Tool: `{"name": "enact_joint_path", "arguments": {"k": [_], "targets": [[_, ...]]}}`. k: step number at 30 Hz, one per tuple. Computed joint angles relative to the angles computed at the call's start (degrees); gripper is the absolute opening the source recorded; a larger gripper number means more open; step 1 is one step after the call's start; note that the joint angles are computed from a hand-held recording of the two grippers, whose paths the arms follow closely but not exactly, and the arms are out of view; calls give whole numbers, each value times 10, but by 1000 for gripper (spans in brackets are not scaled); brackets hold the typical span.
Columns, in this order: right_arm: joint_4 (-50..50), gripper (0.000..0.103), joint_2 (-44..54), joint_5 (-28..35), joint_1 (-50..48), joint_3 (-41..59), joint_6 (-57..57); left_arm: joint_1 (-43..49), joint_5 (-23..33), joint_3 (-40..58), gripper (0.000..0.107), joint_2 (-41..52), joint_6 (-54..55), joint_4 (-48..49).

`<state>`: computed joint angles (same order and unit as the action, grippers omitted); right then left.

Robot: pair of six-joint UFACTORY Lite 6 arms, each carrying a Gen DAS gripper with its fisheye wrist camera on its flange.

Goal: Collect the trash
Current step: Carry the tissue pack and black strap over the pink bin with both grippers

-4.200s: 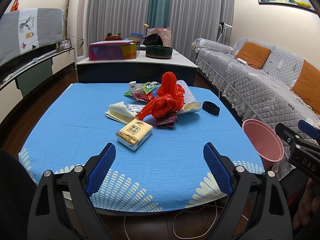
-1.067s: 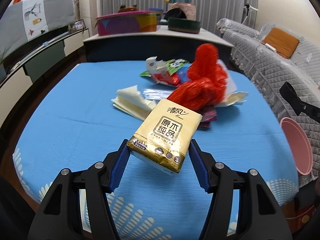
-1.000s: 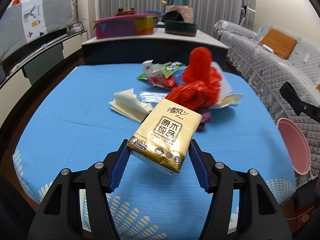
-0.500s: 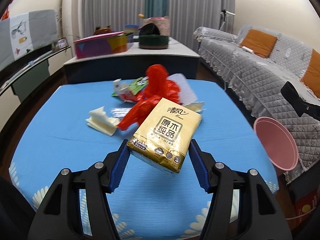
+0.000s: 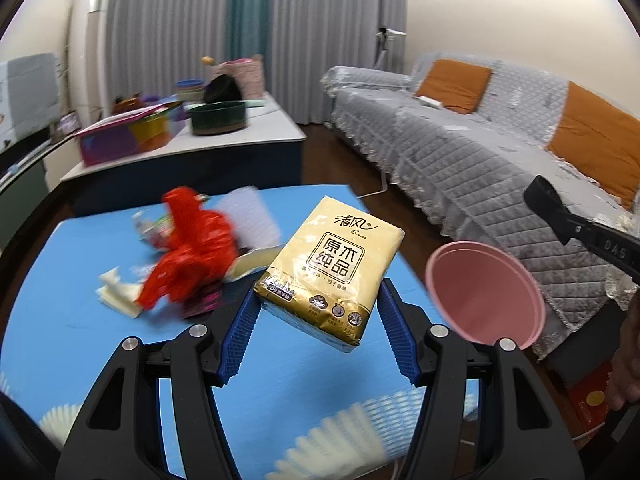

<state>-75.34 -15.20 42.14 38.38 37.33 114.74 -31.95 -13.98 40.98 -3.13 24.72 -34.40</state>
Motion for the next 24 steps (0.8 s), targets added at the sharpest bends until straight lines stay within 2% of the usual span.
{"name": "enact_joint_path", "arguments": {"k": [4, 12, 24], "targets": [[3, 11, -40, -8, -41, -35, -10, -45, -5, 58, 59, 47, 60, -65], [0, 12, -117, -39, -154, -86, -51, -110, -2, 195, 59, 171, 111, -111], [-64, 12, -95, -153, -290, -102, -39, -146, 38, 392, 59, 334, 259, -245]]}}
